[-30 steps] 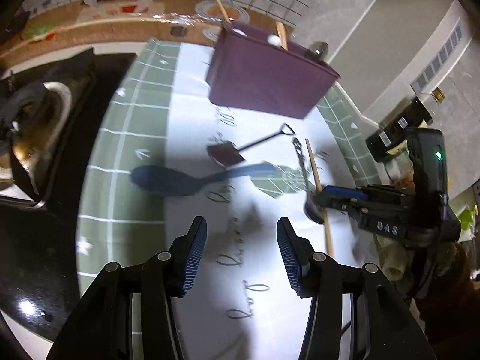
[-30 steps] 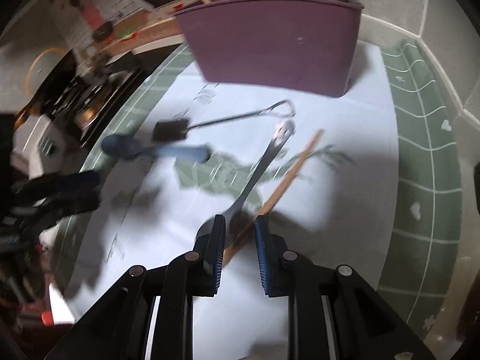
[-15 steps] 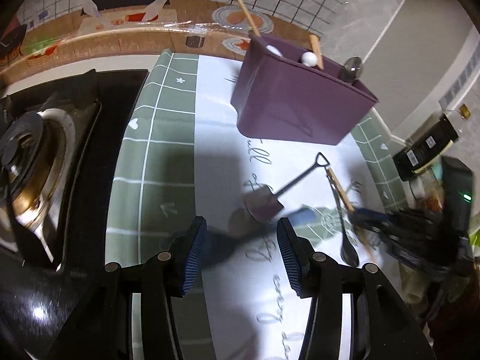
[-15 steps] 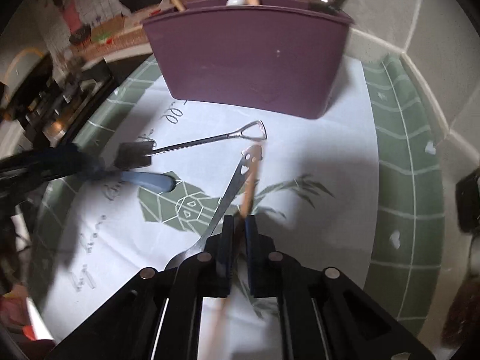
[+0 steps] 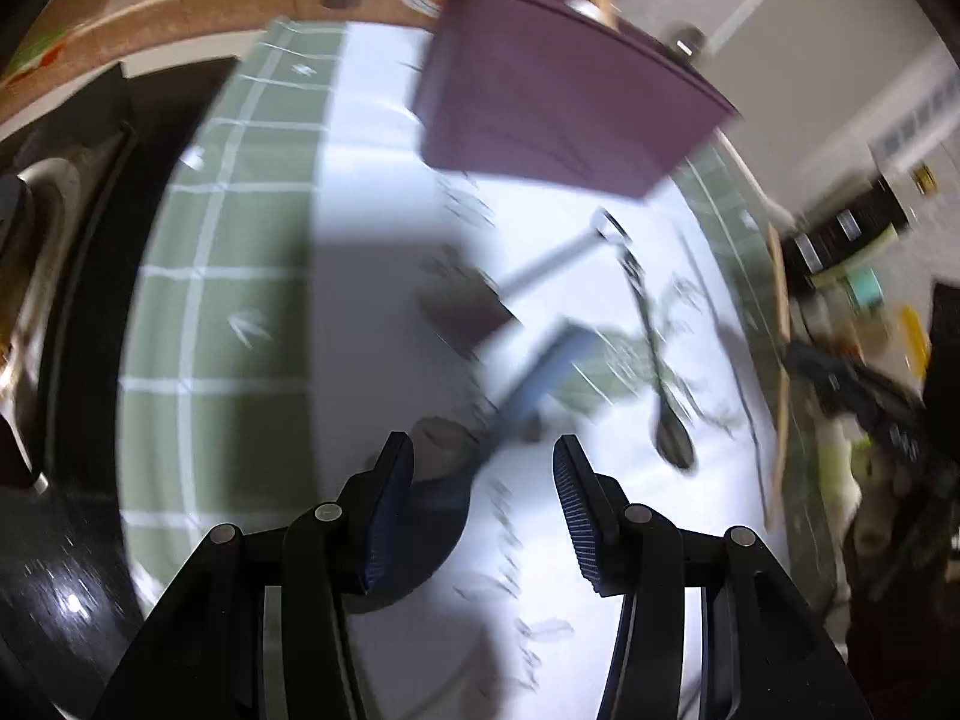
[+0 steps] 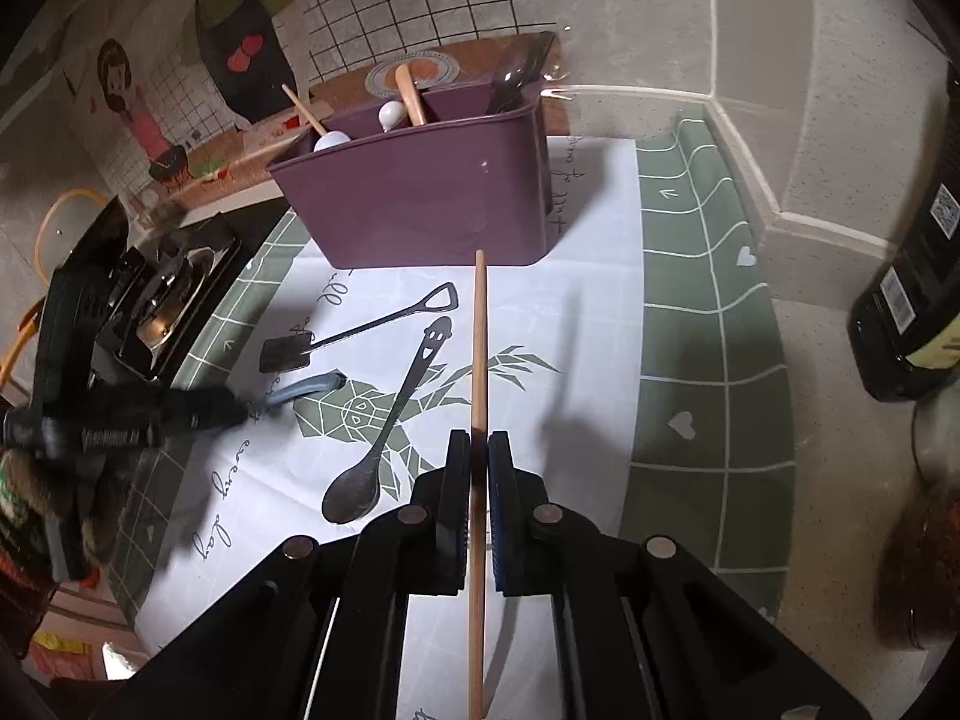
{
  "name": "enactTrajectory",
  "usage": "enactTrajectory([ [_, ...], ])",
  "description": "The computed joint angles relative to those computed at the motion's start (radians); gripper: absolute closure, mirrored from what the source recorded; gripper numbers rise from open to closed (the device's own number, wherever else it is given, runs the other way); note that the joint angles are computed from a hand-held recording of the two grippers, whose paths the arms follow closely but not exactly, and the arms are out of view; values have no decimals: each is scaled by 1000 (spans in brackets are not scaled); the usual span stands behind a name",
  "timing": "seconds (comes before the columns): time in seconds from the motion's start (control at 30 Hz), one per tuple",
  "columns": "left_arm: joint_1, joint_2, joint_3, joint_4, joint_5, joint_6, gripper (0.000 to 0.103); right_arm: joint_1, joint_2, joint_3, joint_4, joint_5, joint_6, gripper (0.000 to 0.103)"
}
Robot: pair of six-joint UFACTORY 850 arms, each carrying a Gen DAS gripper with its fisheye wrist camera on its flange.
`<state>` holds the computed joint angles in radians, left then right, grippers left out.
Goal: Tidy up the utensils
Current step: 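Grasp the blue spoon with the left tool while the right tool lifts the chopstick, then carry the chopstick and blue spoon into the purple holder and open both tools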
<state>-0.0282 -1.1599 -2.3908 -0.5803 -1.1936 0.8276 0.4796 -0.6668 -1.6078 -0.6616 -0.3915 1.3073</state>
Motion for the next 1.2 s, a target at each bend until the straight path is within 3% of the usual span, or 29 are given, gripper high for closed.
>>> enactTrajectory([
  [0.1, -12, 83, 138, -2, 19, 83, 53, 1, 0, 6, -9, 10, 17, 97],
  [0.17, -27, 138, 221, 14, 86, 144, 53, 3, -1, 7, -11, 15, 19, 97],
  [0.23, -53, 189, 295, 59, 199, 189, 53, 7, -1, 9, -22, 17, 29, 97],
  [0.33, -70, 179, 280, 89, 226, 177, 54, 15, 2, 14, -47, 16, 52, 97],
  [0.57, -99, 166, 276, 135, 309, 154, 76, 38, 25, 57, -163, 20, 170, 97],
  [0.8, -108, 184, 309, 146, 351, 122, 82, 42, 43, 87, -240, 21, 273, 97],
  [0.93, -99, 183, 303, 128, 313, 112, 91, 47, 50, 91, -282, 12, 318, 97],
  [1.2, -52, 295, 450, -73, 324, 219, 92, 53, 49, 85, -324, 11, 364, 97],
])
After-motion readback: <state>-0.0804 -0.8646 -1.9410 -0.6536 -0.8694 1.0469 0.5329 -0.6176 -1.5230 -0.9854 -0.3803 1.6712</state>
